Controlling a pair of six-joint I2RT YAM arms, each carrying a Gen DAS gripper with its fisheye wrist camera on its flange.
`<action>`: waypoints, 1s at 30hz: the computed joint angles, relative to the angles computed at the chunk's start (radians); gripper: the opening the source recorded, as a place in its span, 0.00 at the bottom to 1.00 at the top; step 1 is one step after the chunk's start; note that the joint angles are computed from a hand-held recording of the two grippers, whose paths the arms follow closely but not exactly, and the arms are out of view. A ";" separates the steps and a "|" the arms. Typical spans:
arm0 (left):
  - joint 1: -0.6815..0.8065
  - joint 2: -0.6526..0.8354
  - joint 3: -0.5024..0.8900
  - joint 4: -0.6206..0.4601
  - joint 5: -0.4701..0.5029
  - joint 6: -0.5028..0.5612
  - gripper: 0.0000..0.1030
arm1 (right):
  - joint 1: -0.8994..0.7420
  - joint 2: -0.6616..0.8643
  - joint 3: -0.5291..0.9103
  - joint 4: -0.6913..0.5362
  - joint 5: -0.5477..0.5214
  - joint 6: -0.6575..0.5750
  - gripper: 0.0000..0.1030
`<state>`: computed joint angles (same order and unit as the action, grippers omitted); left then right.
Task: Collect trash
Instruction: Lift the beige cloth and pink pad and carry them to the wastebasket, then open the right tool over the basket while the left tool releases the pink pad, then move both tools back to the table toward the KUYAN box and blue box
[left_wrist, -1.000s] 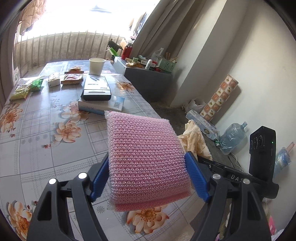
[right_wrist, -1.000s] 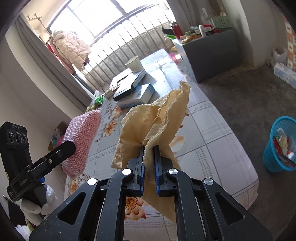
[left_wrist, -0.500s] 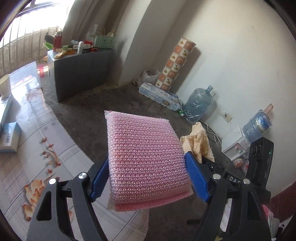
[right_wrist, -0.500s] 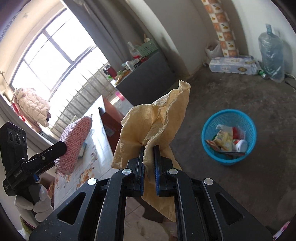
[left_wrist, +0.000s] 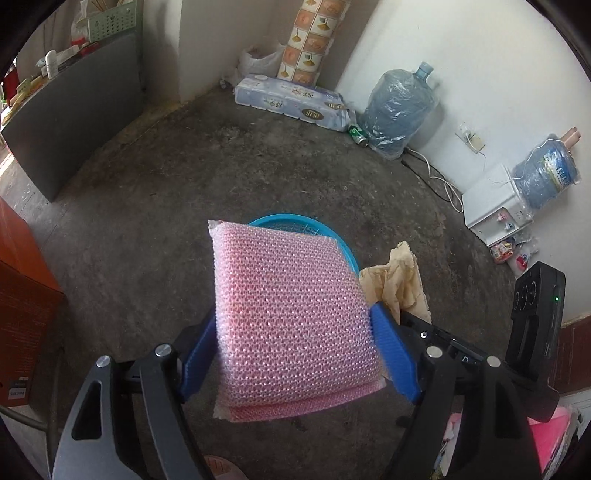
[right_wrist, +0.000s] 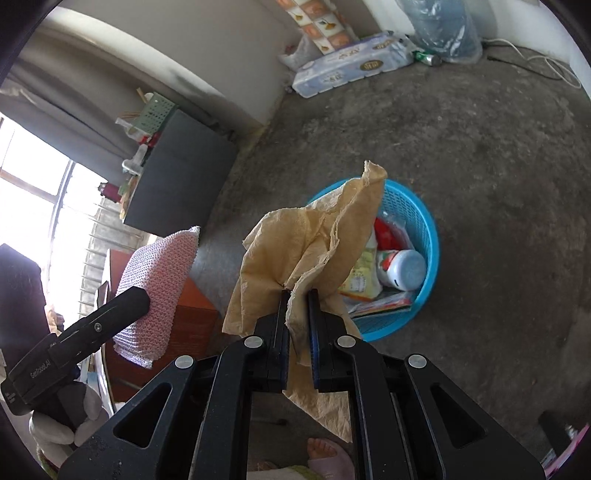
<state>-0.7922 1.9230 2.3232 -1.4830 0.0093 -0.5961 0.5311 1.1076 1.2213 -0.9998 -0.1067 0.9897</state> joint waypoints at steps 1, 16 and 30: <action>0.010 0.027 0.000 0.024 0.009 0.004 0.76 | -0.033 0.019 -0.021 0.030 -0.020 -0.010 0.10; 0.076 0.008 -0.196 0.290 0.044 -0.042 0.82 | -0.163 0.205 -0.129 0.272 -0.111 -0.026 0.52; 0.106 -0.374 -0.302 0.266 0.037 -0.083 0.82 | -0.043 0.048 -0.011 0.121 -0.001 -0.053 0.53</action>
